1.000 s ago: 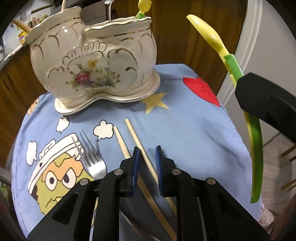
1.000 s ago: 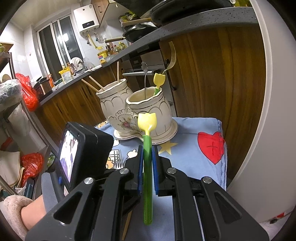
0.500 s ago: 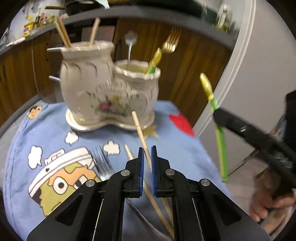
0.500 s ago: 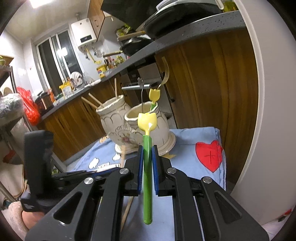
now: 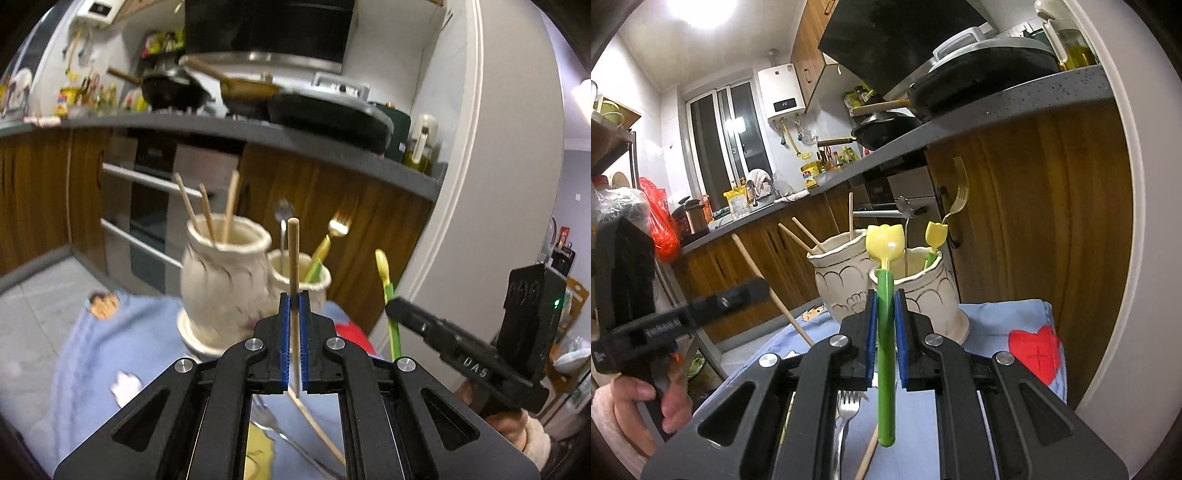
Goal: Organize utensils
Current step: 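Carry chopstick into tall cup with left tool while right brings spoon over short cup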
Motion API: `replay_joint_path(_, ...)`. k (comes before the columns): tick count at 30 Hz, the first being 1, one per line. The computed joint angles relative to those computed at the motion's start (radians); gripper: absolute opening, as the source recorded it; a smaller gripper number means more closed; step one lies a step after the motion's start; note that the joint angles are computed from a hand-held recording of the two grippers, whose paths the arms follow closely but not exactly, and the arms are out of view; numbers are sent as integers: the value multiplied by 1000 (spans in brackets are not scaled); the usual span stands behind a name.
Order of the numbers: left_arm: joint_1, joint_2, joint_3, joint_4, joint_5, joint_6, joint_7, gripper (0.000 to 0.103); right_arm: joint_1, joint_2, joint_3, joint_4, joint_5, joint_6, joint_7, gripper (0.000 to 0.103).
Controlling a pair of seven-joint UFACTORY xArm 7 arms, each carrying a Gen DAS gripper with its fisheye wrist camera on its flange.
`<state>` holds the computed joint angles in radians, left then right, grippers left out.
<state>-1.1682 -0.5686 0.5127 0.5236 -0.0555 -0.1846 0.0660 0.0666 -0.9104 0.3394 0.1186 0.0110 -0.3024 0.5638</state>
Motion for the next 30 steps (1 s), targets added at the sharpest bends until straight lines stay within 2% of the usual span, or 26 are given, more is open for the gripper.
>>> replay_joint_path(5,14,-21,8,22,40,-5,39,5,-71,62,54,43,12,-71,-12,9)
replay_joint_path(8,5,-36,12,66,43,24,75,5,-77,115,9,94,14,-107,-43,9)
replay_joint_path(11,-3,-44,8,124,22,33,114,5,-124,178,13,160,41,-146,-83,9)
replay_joint_path(12,6,-35,-2,141,12,24,120,5,-160,209,35,188,63,-178,-97,9)
replay_joint_path(14,29,-5,-22,182,-1,0,118,5,-163,283,23,231,84,-244,-117,9)
replay_joint_path(17,105,85,-76,250,-3,-18,96,5,-188,377,57,296,144,-299,-163,9)
replay_joint_path(18,169,127,-127,270,-4,-27,81,5,-206,404,84,317,173,-311,-191,9)
replay_joint_path(19,199,155,-149,287,3,-28,68,5,-252,439,150,346,229,-327,-246,9)
replay_joint_path(20,208,187,-153,311,14,-16,58,5,-284,461,200,364,275,-335,-296,9)
replay_joint_path(22,273,250,-203,345,20,-8,38,5,-350,503,305,396,379,-347,-405,9)
replay_joint_path(23,280,266,-206,355,26,1,32,5,-362,528,328,407,405,-356,-441,9)
replay_joint_path(24,306,282,-227,360,28,5,26,5,-354,547,322,412,407,-358,-456,9)
replay_joint_path(25,366,300,-280,361,27,-7,20,5,-343,569,318,415,411,-363,-466,9)
replay_joint_path(26,383,306,-294,357,36,-17,15,5,-327,586,304,414,406,-369,-470,9)
replay_joint_path(30,311,322,-221,362,74,17,9,5,-276,611,267,410,411,-354,-510,9)
